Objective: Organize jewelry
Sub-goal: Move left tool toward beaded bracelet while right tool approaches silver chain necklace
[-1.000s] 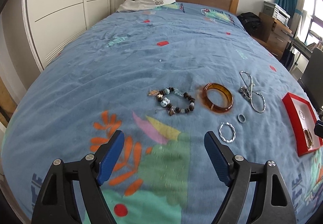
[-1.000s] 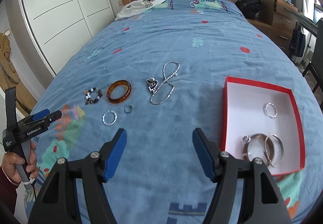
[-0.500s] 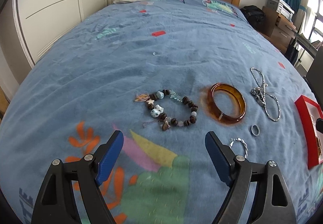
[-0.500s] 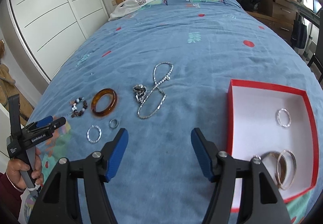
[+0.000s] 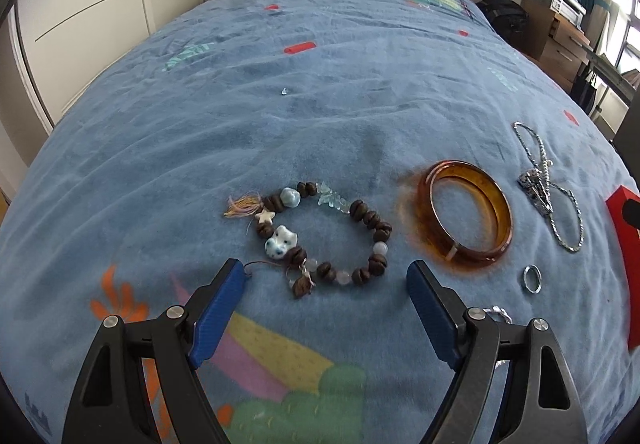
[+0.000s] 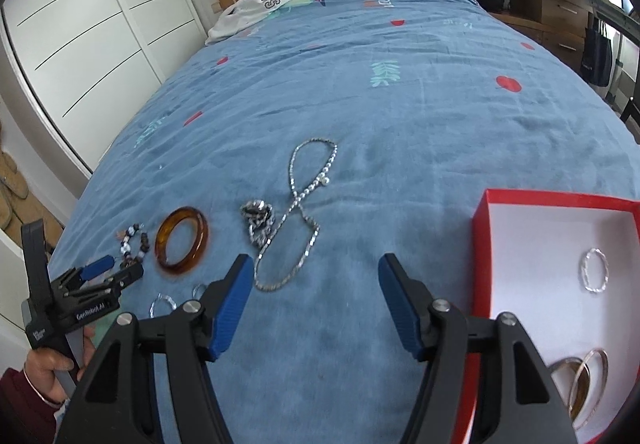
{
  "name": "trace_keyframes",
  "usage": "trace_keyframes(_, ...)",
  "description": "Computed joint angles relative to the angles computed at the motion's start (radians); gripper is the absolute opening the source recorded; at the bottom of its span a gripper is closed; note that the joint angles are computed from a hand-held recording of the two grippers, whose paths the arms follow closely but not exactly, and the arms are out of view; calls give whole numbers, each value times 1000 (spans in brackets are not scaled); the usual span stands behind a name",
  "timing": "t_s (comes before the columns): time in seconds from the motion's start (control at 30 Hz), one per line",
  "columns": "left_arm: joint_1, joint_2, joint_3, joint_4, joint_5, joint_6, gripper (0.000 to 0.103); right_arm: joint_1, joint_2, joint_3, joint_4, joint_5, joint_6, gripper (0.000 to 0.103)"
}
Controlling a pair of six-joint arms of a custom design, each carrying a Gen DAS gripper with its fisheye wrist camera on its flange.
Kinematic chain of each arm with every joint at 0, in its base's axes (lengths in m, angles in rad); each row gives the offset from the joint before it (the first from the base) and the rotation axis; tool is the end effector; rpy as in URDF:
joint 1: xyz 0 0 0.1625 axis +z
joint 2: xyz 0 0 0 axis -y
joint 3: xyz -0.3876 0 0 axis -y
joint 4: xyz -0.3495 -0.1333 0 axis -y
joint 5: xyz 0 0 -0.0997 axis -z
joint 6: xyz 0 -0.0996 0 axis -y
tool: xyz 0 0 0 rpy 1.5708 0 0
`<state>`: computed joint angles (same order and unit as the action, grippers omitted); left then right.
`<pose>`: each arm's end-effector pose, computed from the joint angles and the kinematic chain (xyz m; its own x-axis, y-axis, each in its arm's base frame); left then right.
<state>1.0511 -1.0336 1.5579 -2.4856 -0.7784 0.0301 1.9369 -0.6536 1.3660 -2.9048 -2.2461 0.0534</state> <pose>-0.1305 -0.6393 0.2938 -0.7299 0.1375 -0.6696 0.4814 0.7988 -0.3607 0.3164 -0.6268 0.1646 -0.8734 0.1009 0.4764 -0.2448 0.7548 -0.6086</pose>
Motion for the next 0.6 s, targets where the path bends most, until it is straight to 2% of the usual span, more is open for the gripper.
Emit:
trace_keyframes(0.4,25,37,-35,-40,2,42,82,-43,115,-213,121,21,15,63)
trace_keyframes(0.47,28,40,-38,-46,-1,52,81,-48,131,-242,141,29,19,58)
trace_keyframes(0.53,32,41,-39,-53,-6,58,80,-55,145,-270,168,49,28,44)
trace_keyframes(0.6,34,40,-39,-59,-9,61,78,-58,158,-294,191,55,29,41)
